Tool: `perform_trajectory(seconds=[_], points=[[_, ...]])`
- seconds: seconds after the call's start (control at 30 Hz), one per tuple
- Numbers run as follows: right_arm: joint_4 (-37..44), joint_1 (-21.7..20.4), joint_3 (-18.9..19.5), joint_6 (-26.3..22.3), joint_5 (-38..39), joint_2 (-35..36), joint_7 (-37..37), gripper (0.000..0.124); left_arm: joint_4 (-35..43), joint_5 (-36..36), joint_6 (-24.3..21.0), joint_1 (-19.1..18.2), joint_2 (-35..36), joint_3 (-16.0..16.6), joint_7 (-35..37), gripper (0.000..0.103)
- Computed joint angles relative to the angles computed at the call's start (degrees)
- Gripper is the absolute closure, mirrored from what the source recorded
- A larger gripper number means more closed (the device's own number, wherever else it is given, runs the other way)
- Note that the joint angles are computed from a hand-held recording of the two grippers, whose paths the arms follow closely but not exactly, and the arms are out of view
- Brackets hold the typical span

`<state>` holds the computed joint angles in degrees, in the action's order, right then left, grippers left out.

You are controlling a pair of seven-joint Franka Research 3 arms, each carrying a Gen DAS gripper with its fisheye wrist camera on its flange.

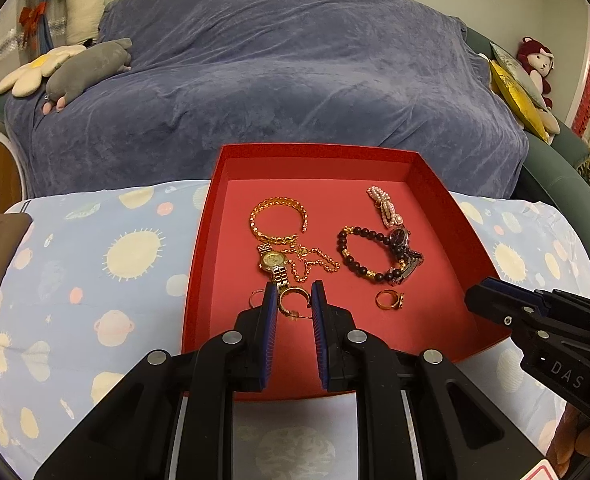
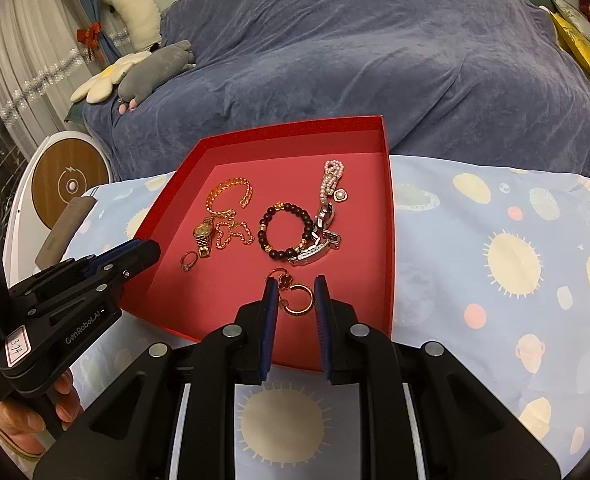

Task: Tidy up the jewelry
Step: 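Carry both earrings into the red box and open both grippers, then withdraw both grippers from the red box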

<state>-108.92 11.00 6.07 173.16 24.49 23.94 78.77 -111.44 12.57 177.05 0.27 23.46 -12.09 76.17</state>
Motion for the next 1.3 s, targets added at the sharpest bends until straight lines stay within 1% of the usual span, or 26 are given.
perform_trajectory(seconds=[0.17, 0.23, 0.4, 0.43, 0.47, 0.5, 0.57, 0.6, 0.63, 0.67, 0.7, 0.73, 0.77, 0.8, 0.9, 0.97, 1.07, 1.13, 1.2, 1.3], points=[[0.12, -0.13, 0.33, 0.23, 0.19, 0.17, -0.47, 0.106, 0.00, 0.21, 0.16, -0.10, -0.09, 0.16, -0.13, 0.088], [0.25, -0.04, 0.33, 0.33, 0.24, 0.20, -0.47, 0.106, -0.03, 0.09, 0.20, 0.34, -0.03, -0.26, 0.16, 0.088], [0.40, 0.21, 0.11, 0.44, 0.22, 0.30, -0.28, 0.106, 0.07, 0.32, -0.28, -0.12, -0.03, 0.36, -0.19, 0.088], [0.44, 0.31, 0.01, 0.48, 0.11, 0.34, -0.21, 0.106, 0.33, 0.75, -0.50, -0.98, 0.09, 1.28, -0.75, 0.088], [0.52, 0.54, -0.28, 0.49, -0.11, 0.40, 0.03, 0.106, 0.45, 0.91, -0.94, -1.14, 0.08, 1.47, -0.88, 0.088], [0.49, 0.45, -0.17, 0.58, -0.06, 0.38, 0.03, 0.106, 0.50, 0.63, -1.19, -0.70, 0.10, 0.87, -0.65, 0.088], [0.27, 0.62, -0.35, 0.92, -0.14, 0.26, 0.29, 0.105, 0.48, 0.86, -1.16, -1.32, -0.01, 1.65, -1.45, 0.086], [0.11, 0.89, -0.63, 1.25, -0.36, 0.20, 0.59, 0.105, 0.71, 0.55, -1.55, -0.62, 0.11, 0.78, -0.87, 0.085], [-0.03, 0.84, -0.59, 1.32, -0.40, 0.08, 0.64, 0.103, 0.71, 0.56, -1.74, -0.69, 0.06, 0.84, -0.88, 0.079], [-0.15, 1.09, -0.88, 1.37, -0.62, -0.05, 1.00, 0.102, 0.49, 0.99, -1.35, -1.51, -0.15, 1.77, -1.55, 0.071], [-0.24, 1.33, -1.21, 1.41, -0.85, -0.18, 1.43, 0.102, 0.26, 1.64, -0.97, -2.47, -0.34, 2.93, -2.38, 0.065], [-0.42, 1.01, -0.84, 1.62, -0.68, -0.36, 1.32, 0.097, 0.10, 2.39, -0.72, -3.45, -0.51, 4.06, -3.26, 0.059], [-0.81, 1.08, -0.85, 2.08, -0.72, -0.64, 1.44, 0.094, -0.07, 2.99, -0.42, -4.00, -0.68, 4.71, -3.90, 0.057], [-1.20, 1.28, -1.03, 2.52, -0.94, -0.94, 1.58, 0.090, -0.13, 3.31, -0.36, -4.01, -0.76, 4.74, -4.13, 0.056], [-2.12, 1.51, -1.23, 2.88, -1.47, -1.87, 1.81, 0.090, -0.32, 3.42, -0.34, -3.09, -1.01, 3.76, -4.08, 0.056], [-2.80, 1.28, -0.94, 3.12, -1.39, -2.56, 1.77, 0.090, -0.60, 3.67, -0.44, -3.21, -1.40, 3.80, -4.37, 0.056], [-4.15, 1.97, -1.55, 3.54, -1.78, -3.78, 2.62, 0.090, -1.67, 4.25, -0.37, -3.60, -2.47, 3.92, -4.71, 0.056], [-5.52, 2.09, -1.49, 4.07, -1.74, -4.87, 2.94, 0.089, -2.59, 4.28, -0.25, -3.46, -3.31, 3.46, -4.63, 0.056], [-7.47, 1.46, -0.61, 4.62, -0.90, -6.36, 2.81, 0.086, -3.57, 4.20, -0.21, -3.33, -4.16, 3.07, -4.56, 0.056], [-10.53, 0.12, 1.18, 5.14, 1.17, -8.92, 1.85, 0.084, -4.96, 4.80, -0.28, -4.32, -5.37, 3.84, -5.57, 0.056]])
